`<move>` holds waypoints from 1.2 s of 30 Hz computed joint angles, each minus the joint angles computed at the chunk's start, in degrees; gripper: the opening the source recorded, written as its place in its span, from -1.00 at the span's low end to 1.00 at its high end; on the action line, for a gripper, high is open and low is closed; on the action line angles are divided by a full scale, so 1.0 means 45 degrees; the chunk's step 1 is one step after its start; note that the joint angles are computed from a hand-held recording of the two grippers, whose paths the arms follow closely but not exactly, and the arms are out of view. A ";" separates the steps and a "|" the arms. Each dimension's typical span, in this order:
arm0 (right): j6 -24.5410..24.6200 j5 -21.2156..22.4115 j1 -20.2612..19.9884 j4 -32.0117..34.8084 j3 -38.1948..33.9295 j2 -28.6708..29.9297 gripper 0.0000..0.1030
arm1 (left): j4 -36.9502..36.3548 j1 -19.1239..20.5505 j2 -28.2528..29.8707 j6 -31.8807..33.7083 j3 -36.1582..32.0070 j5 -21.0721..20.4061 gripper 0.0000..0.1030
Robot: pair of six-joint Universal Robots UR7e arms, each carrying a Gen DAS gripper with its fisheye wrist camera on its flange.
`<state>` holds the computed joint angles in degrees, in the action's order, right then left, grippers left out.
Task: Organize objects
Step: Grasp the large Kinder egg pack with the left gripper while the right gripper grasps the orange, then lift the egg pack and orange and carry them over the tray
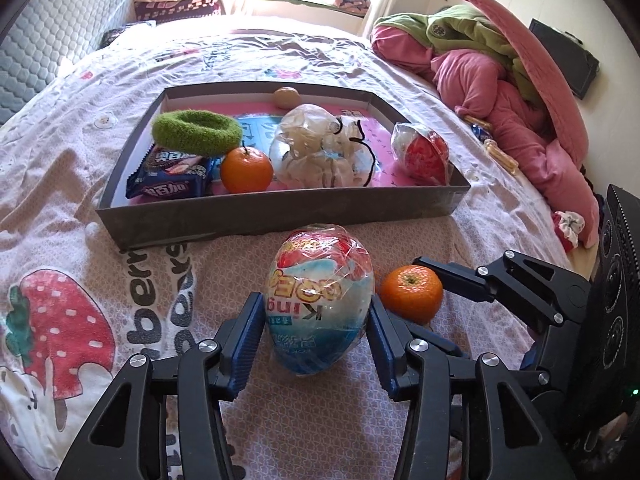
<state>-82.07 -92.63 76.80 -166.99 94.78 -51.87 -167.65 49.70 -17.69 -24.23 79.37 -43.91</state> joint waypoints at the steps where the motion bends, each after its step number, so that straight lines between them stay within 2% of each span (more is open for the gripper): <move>1: 0.0053 0.0021 -0.0003 0.0007 -0.0015 -0.0011 -0.23 | -0.0055 0.0004 -0.0030 -0.0019 0.0036 0.0036 -0.01; 5: 0.0416 0.0245 -0.0023 -0.0198 -0.0072 -0.0037 -0.23 | -0.0192 -0.0045 -0.0093 -0.0009 0.0139 0.0310 -0.01; 9: 0.1140 0.0672 -0.0078 -0.0151 -0.0227 -0.0154 -0.23 | -0.0379 -0.0320 0.0018 0.0374 0.0130 0.1363 -0.01; 14: 0.1993 0.1437 -0.0192 -0.0001 -0.0389 -0.0416 -0.23 | -0.0952 -0.0565 0.0088 0.0913 0.0164 0.2144 -0.01; 19: 0.1973 0.1938 -0.0195 -0.0618 -0.0195 -0.0615 -0.23 | -0.1213 -0.0770 0.0192 0.1376 0.0005 0.2810 -0.01; 24: 0.2199 0.2594 -0.0163 -0.0891 -0.0153 -0.0799 -0.23 | -0.1419 -0.0869 0.0276 0.1819 -0.0304 0.3129 0.00; 36: 0.2414 0.2729 -0.0010 -0.1055 -0.0492 -0.0689 -0.23 | -0.1797 -0.0795 0.0509 0.2769 -0.1095 0.3093 0.00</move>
